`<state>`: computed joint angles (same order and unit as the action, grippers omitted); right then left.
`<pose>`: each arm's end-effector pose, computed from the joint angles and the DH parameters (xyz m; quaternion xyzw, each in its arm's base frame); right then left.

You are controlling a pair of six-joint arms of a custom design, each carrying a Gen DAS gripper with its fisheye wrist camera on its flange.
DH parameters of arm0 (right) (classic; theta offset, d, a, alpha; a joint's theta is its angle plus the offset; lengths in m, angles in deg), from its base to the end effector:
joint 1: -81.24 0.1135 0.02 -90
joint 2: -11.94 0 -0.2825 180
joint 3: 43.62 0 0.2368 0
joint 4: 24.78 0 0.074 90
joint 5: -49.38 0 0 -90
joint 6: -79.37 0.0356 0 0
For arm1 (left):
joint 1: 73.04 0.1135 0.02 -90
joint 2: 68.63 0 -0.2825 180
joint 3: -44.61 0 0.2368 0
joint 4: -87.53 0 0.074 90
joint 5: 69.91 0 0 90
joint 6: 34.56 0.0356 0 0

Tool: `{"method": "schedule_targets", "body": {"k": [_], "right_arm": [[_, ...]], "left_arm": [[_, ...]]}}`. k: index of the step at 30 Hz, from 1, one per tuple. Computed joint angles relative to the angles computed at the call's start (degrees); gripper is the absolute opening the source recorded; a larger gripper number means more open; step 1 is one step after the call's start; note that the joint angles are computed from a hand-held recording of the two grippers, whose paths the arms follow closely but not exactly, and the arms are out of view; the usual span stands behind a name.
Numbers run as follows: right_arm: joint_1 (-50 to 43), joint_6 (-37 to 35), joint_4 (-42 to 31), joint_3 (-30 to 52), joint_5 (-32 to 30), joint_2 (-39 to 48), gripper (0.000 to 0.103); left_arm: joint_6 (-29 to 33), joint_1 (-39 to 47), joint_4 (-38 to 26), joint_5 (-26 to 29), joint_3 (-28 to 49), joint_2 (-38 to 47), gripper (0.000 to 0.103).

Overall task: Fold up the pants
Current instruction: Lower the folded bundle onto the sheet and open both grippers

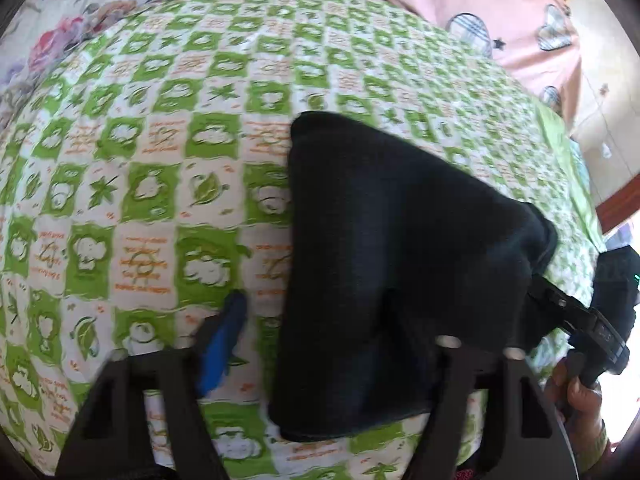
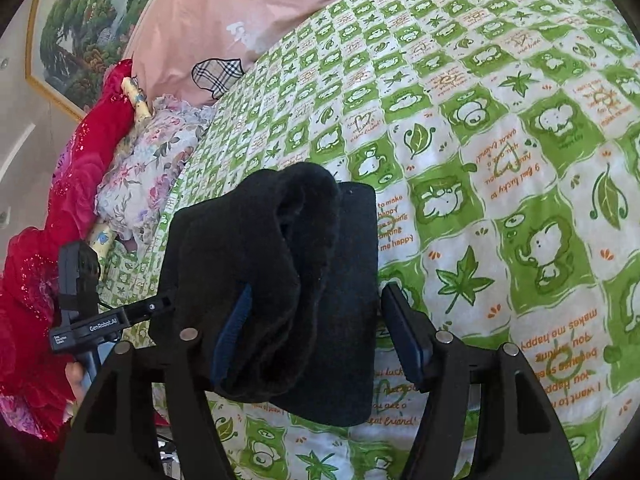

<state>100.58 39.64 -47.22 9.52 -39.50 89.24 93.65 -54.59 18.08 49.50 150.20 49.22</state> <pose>0.2354 0.0819 0.2125 0.2512 0.8945 0.2036 0.3088 0.3836 0.1095 0.2091 0.1836 0.9473 -0.1897 0.1817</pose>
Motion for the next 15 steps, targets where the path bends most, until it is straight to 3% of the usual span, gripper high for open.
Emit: {"method": "schedule_targets", "body": {"k": [6, 15], "right_arm": [[1.3, -2.2, -1.9, 3.1, 0.8, -0.2, 0.048], [-0.8, -8.4, -5.2, 11.4, 0.2, 1.6, 0.043]], "left_arm": [[0.1, -1.1, 2.3, 0.6, -3.5, -4.3, 0.027], [-1.1, 0.0, -1.2, 4.9, 3.2, -5.0, 0.025]]}}
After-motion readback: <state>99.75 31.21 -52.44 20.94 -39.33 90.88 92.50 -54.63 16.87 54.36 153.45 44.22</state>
